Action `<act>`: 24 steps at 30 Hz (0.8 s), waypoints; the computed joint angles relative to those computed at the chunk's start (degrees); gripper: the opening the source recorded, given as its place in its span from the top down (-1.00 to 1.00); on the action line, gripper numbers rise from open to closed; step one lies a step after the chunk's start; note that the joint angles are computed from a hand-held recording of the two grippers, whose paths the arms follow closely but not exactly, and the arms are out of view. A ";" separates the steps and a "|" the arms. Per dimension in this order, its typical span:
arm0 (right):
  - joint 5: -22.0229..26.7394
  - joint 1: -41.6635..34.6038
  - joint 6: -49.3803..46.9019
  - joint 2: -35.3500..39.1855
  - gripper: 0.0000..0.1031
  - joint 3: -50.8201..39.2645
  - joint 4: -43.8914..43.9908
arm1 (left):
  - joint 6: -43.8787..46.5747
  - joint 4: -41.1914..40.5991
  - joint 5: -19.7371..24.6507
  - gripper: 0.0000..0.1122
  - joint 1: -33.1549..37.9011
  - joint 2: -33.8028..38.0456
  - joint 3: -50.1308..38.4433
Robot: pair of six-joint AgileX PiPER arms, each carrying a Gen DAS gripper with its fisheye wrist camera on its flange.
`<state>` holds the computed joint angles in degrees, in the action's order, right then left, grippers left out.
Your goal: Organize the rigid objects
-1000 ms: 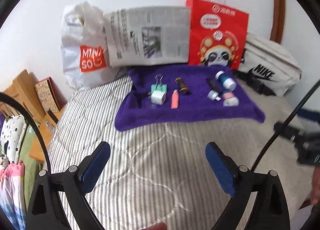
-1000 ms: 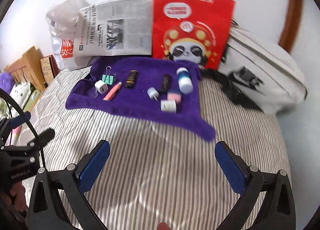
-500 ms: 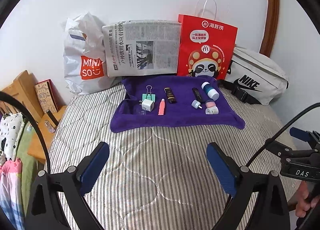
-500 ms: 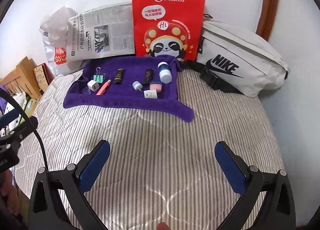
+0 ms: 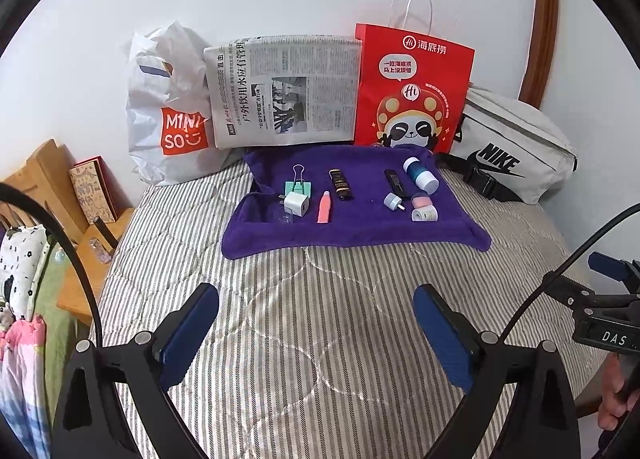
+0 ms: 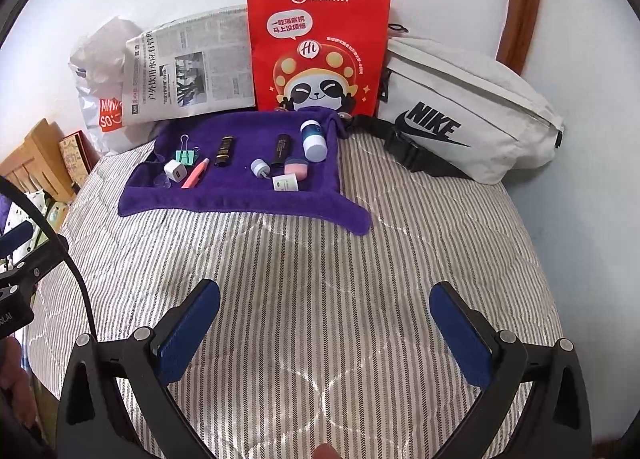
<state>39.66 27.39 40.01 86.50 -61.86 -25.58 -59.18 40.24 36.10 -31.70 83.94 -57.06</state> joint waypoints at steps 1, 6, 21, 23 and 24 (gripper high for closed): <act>0.12 0.14 0.30 -0.10 -1.00 0.01 -0.35 | 0.33 -0.21 0.08 -0.75 0.06 -0.06 0.02; 0.66 0.59 1.15 -0.65 -0.99 0.08 -1.15 | 0.41 -0.31 0.36 -0.75 -0.12 -0.46 0.30; 0.69 0.92 0.76 -1.41 -1.00 0.49 -0.71 | -0.28 0.39 1.08 -0.75 -0.66 -0.87 0.73; 0.83 1.08 1.00 -1.41 -1.00 0.46 -0.86 | -0.13 0.26 0.92 -0.75 -0.58 -0.87 0.80; 0.82 1.12 1.01 -1.43 -1.00 0.48 -0.91 | -0.02 0.14 0.93 -0.75 -0.56 -0.84 0.80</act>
<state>40.48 28.51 41.02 85.07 -61.38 -26.49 -59.19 40.39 37.03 -32.26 83.10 -56.26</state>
